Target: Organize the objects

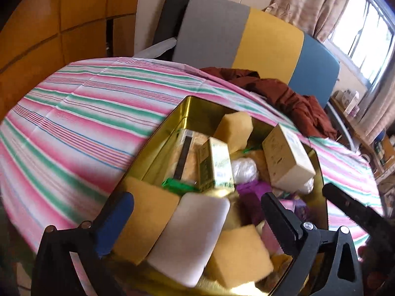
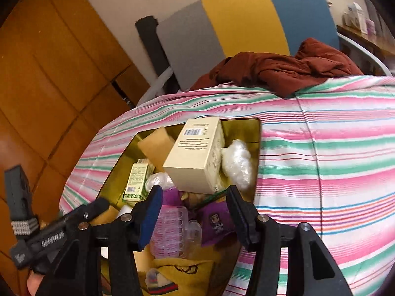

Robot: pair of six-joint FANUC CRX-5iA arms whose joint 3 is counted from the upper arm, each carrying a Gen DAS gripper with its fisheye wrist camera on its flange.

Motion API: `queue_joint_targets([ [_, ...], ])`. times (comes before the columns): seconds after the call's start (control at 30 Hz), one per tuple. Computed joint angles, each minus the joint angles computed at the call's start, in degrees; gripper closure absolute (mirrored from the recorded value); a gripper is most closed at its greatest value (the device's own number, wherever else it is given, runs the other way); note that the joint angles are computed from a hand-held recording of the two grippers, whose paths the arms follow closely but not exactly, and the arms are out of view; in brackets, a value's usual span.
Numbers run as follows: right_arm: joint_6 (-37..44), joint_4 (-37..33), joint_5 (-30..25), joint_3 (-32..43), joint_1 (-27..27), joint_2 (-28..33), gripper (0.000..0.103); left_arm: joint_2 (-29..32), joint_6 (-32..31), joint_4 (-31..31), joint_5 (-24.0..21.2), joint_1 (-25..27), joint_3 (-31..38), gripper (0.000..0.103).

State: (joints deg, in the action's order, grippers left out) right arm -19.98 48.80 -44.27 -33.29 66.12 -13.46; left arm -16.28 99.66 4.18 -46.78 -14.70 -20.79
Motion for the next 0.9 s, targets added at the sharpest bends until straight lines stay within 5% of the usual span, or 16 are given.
queue_joint_targets([
  [0.17,4.5,-6.2,-8.0,5.6,3.3,2.2,0.049,-0.2,10.1,-14.6,-5.7,-6.9,5.2,0.000],
  [0.47,8.2,-6.0,-21.3,12.6,9.8,7.3,0.041,-2.7,15.9,-26.7,-12.4,-13.4,7.7,0.000],
  [0.9,10.2,-6.4,-31.6,19.1,13.1,12.0,0.039,-4.5,19.5,-30.8,-16.9,-14.5,8.5,0.000],
])
